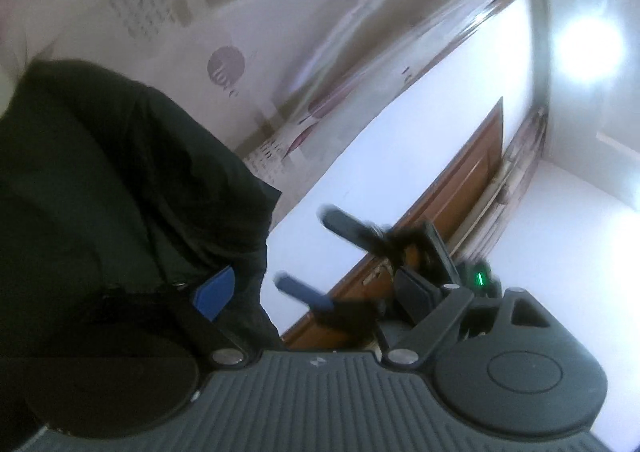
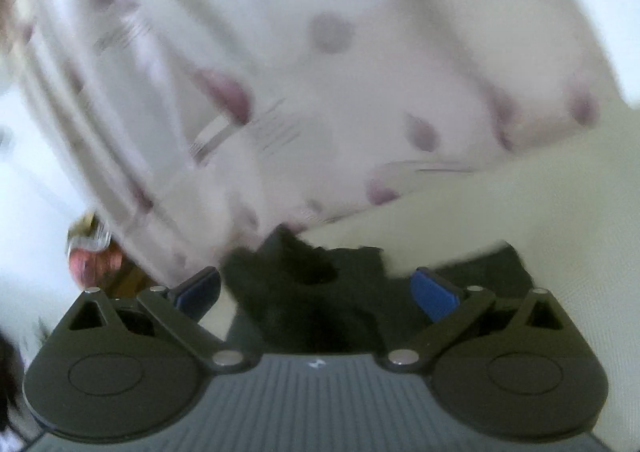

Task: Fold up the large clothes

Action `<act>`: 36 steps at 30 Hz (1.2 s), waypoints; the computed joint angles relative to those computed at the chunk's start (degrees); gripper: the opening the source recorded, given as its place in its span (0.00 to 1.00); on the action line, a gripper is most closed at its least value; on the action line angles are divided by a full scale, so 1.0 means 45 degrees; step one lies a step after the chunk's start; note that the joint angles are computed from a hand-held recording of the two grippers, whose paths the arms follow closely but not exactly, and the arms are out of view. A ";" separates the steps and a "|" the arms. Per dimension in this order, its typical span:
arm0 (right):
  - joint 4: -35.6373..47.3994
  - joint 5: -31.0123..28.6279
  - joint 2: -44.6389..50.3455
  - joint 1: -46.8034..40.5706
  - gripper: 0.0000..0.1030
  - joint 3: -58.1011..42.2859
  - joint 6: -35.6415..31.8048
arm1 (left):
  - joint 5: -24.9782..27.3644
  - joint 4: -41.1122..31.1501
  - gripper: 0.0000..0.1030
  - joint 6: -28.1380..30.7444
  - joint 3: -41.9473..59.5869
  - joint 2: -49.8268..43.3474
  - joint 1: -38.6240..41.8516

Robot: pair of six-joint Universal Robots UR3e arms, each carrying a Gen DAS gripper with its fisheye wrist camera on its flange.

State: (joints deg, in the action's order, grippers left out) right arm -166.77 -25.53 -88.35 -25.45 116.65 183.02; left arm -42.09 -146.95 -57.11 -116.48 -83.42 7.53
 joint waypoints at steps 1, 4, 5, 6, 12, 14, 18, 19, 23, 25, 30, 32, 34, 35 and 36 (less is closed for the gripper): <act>0.0769 -0.0435 0.0363 0.0662 0.99 -0.0991 -0.0601 | 0.0102 0.0217 0.83 -0.0040 -0.0567 0.0491 0.0213; 0.2616 -0.1841 0.1175 0.2279 0.91 -0.2984 -0.2108 | -0.0175 0.0533 0.84 0.0163 -0.1668 0.1355 0.0311; 0.2938 -0.2221 0.1452 0.2726 0.71 -0.3420 -0.2378 | -0.0119 0.0481 0.85 0.0248 -0.2013 0.1708 0.0430; 0.3267 -0.2936 0.1515 0.3174 0.35 -0.3702 -0.2735 | -0.0016 0.0179 0.86 0.0402 -0.2141 0.2030 0.0542; 0.2181 -0.6558 0.0845 0.4977 0.13 -0.3668 -0.4308 | 0.1804 -0.5368 1.00 0.2932 -0.1916 0.5679 0.3316; 0.1581 -0.6657 -0.0190 0.4592 0.12 -0.2885 -0.4732 | 0.3186 -0.6639 1.00 0.2665 -0.1843 0.6585 0.5049; 0.1228 -0.6928 -0.1305 0.3556 0.11 -0.1387 -0.5250 | 0.2330 -0.9212 1.00 0.5610 -0.0284 0.4978 0.4925; 0.1174 -0.6691 -0.1609 0.3006 0.11 -0.0783 -0.5283 | 0.2054 -0.9391 1.00 0.5828 0.0149 0.4213 0.4565; 0.0397 -0.4609 -0.2742 0.0226 0.11 0.1803 -0.4462 | 0.0210 -0.9152 1.00 0.6358 0.1356 0.2028 0.2470; -0.0059 -0.4343 -0.2824 -0.0651 0.08 0.2669 -0.4219 | -0.1185 -0.8883 1.00 0.6907 0.1810 0.1346 0.1298; -0.0525 -0.3871 -0.2310 -0.1956 0.07 0.4137 -0.3952 | -0.2374 -0.8275 1.00 0.7971 0.1802 0.0613 0.0333; 0.1558 -0.1935 -0.3017 -0.3651 0.10 0.4350 -0.3848 | -0.2021 -0.8104 1.00 0.7951 0.1652 0.0623 0.0511; 0.4418 -0.1151 -0.3405 -0.4455 0.41 0.3631 -0.4071 | -0.1803 -0.8059 1.00 0.8101 0.1556 0.0643 0.0597; 0.5536 -0.1026 -0.3333 -0.4442 0.85 0.3068 -0.4262 | -0.1707 -0.8048 1.00 0.8143 0.1566 0.0598 0.0623; 0.7082 -0.0858 -0.3204 -0.4395 1.00 0.2468 -0.4951 | -0.1733 -0.8079 1.00 0.8200 0.1744 0.0437 0.0544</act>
State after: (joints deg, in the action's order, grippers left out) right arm -134.90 -29.39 -102.77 -45.22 127.75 160.74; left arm -49.89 -183.31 -20.21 -108.63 -81.45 9.97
